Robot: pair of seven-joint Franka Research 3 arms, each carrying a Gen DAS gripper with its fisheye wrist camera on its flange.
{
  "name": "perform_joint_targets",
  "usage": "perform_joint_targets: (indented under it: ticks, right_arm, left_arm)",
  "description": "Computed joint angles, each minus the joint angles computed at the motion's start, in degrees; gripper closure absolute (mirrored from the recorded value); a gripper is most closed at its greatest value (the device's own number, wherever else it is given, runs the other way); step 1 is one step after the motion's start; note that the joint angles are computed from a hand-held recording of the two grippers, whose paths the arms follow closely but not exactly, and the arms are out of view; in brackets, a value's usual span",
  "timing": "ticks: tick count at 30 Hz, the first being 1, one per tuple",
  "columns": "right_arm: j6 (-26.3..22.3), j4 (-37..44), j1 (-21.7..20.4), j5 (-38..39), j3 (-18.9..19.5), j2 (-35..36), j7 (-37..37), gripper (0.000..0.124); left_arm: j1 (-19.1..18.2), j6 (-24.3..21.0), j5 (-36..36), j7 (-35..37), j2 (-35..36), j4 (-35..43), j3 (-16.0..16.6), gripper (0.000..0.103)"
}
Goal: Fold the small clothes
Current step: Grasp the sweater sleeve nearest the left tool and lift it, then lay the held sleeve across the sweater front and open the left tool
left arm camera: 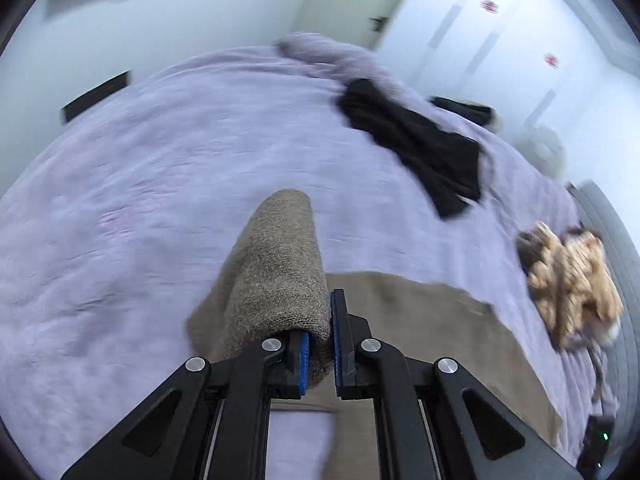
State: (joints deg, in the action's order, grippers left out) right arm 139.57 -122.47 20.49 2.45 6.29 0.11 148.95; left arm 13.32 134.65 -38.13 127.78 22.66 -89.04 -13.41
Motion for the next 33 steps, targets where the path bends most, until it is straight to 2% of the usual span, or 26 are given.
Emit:
perform_joint_targets:
  ticks: [2,6,8,10,12,14,15,19,24,33]
  right_arm:
    - [1.2,-3.5,-0.6,-0.1,-0.4,-3.3,-0.2,0.028]
    - [4.1,-11.9,-3.1,0.8,-0.7,-10.4,-0.3,0.028]
    - [4.9,-15.9,-4.4,2.3,-0.8,-13.6,-0.8,0.028]
    - [5.2,-19.2,-5.6,3.6,-0.9,-16.4,-1.6,0.028]
    - [5.0,-22.1,-6.6,5.0,-1.0,-19.1,-3.1,0.028]
    - [5.3,-24.1,-7.4,6.2,-1.1,-20.8,-4.5,0.028]
    - [5.6,-24.9,-7.8,6.9,-1.2,-21.5,-5.3,0.028]
    - [7.8,-26.4,-9.2,8.3,-1.0,-21.7,-7.4,0.028]
    - [11.5,-25.6,-8.9,11.9,-1.9,-18.7,-11.4,0.028]
    - [11.0,-17.7,-8.6,8.8,-1.3,-11.5,-19.0,0.028]
  left_arm:
    - [-1.4,-0.4,-1.6,2.8,-3.9,-4.5,-2.1,0.093]
    - [-7.5,0.4,-1.5,4.0,-9.5,-12.8,-2.8,0.093]
    - [-11.9,3.4,2.7,1.7,-11.5,-17.6,-2.3,0.093]
    - [-15.4,4.7,9.5,-3.3,-13.1,-21.4,-1.2,0.087]
    - [-18.6,5.4,18.8,-10.8,-13.1,-23.0,0.0,0.045]
    - [-19.8,8.0,22.8,-13.7,-15.7,-27.0,0.4,0.026]
    - [-20.2,9.0,24.3,-14.4,-16.8,-28.4,0.5,0.022]
    - [-20.3,6.3,25.6,-13.6,-19.6,-29.6,1.5,0.022]
    - [-20.0,1.9,26.0,-18.3,-18.2,-25.8,2.5,0.022]
    - [-18.9,-1.9,23.8,-21.0,-20.0,-23.5,3.3,0.022]
